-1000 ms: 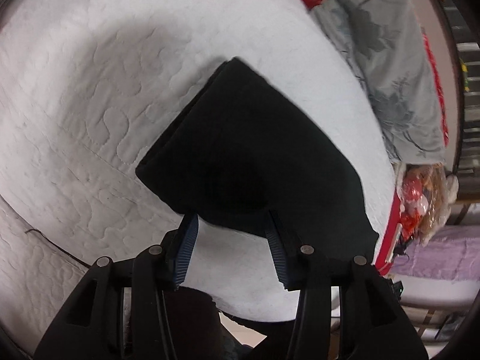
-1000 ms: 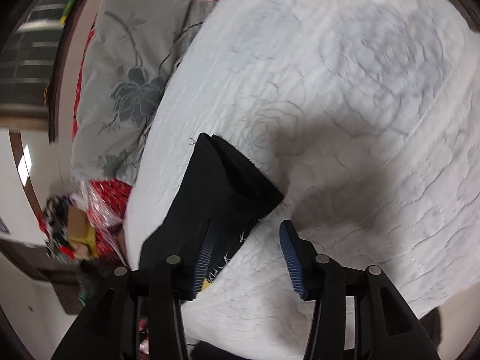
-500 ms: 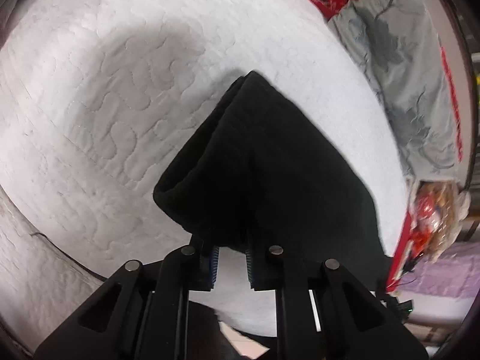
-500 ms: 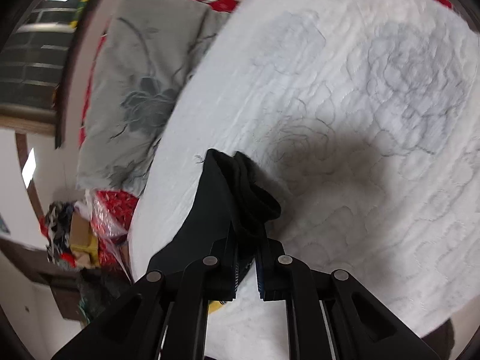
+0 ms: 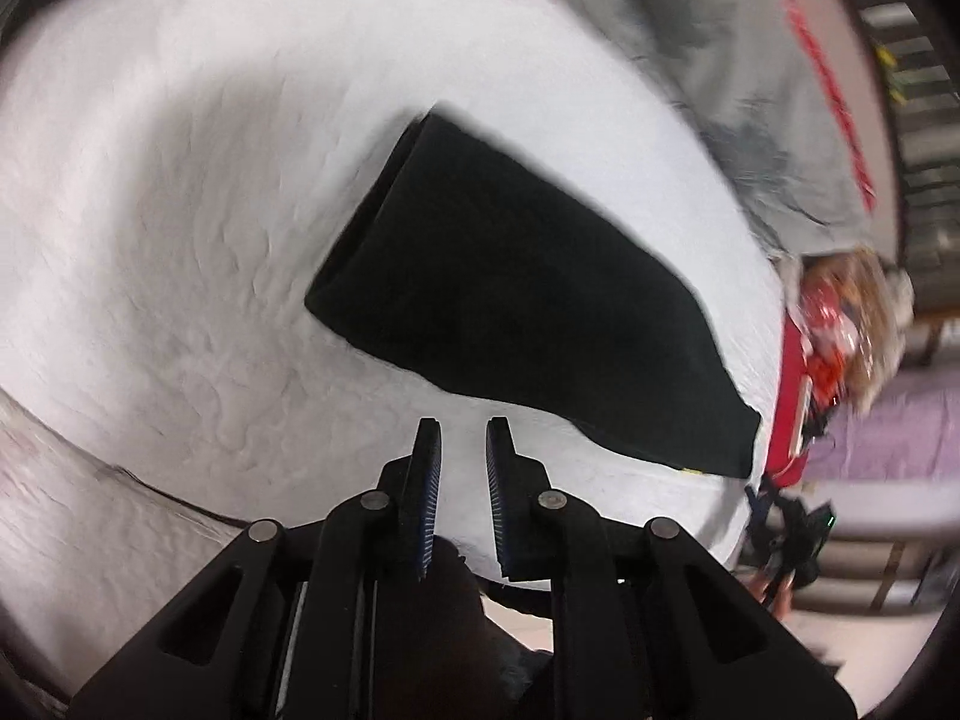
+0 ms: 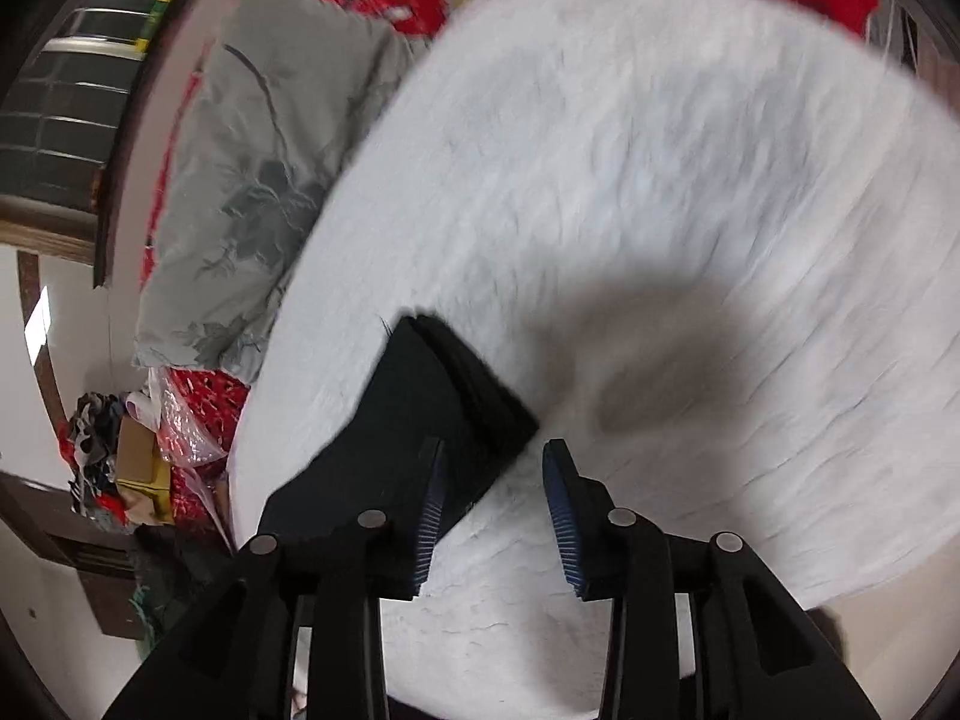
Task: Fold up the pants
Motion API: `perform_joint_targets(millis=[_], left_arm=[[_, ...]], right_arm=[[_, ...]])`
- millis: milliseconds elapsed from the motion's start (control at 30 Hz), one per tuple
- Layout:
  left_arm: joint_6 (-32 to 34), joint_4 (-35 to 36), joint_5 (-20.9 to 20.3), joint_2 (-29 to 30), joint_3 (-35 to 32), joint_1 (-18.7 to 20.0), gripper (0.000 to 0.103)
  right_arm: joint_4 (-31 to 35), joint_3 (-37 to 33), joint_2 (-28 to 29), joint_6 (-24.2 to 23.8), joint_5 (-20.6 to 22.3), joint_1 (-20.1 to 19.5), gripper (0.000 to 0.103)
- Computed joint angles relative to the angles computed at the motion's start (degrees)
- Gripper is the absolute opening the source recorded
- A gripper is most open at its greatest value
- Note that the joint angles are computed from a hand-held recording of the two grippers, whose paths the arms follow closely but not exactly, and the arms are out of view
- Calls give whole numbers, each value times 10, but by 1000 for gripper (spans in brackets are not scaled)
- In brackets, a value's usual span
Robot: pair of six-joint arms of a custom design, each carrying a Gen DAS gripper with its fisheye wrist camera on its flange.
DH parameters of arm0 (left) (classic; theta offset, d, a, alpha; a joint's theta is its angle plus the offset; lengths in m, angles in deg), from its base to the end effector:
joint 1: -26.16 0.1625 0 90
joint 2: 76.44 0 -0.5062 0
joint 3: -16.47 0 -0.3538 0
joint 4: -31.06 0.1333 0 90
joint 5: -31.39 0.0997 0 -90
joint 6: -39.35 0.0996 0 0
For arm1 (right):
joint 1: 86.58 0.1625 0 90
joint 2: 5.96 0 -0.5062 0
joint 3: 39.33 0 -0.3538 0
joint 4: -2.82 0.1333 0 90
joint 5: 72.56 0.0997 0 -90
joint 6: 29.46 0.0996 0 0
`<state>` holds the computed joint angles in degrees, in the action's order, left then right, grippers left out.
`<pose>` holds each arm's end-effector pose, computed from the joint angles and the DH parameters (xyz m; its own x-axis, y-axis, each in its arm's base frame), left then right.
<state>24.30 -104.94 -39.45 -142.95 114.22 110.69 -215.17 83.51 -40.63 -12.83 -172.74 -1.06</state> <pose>0.1057 -0.6376 0.3777 -0.9397 -0.2434 -0.2403 -0.1572 0.9313 -0.3284 0.0711 -0.5743 0.0854 -0.9146 0.4009 -0.0532 0.3358 0.6794 -0.6524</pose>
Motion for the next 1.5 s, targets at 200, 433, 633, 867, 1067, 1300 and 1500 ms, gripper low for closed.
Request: perform_joint_targets(millis=[200,433,633,867,1067,1300,1500], left_arm=[[30,-41,88,19,-50,-18,58],[7,49,86,80,-151,7,58],[38,73,97,104,-172,6,58],[26,62,173,135,-174,-9,24],[60,-26,250,147,-139,-19,20],[43,-32,219,120,-128,-19,24],[-3,-33,104,65,-103,1,52]], right_arm=[[55,-53,-9,-42,-6,16,60],[188,-154,28,-91,-79,41,60],[213,-179,43,-108,-99,45,62],[231,-206,54,-139,-150,56,19],[186,-197,48,-108,-161,46,1],[176,-168,33,-79,-119,30,8],[171,-137,18,-86,-54,27,46]])
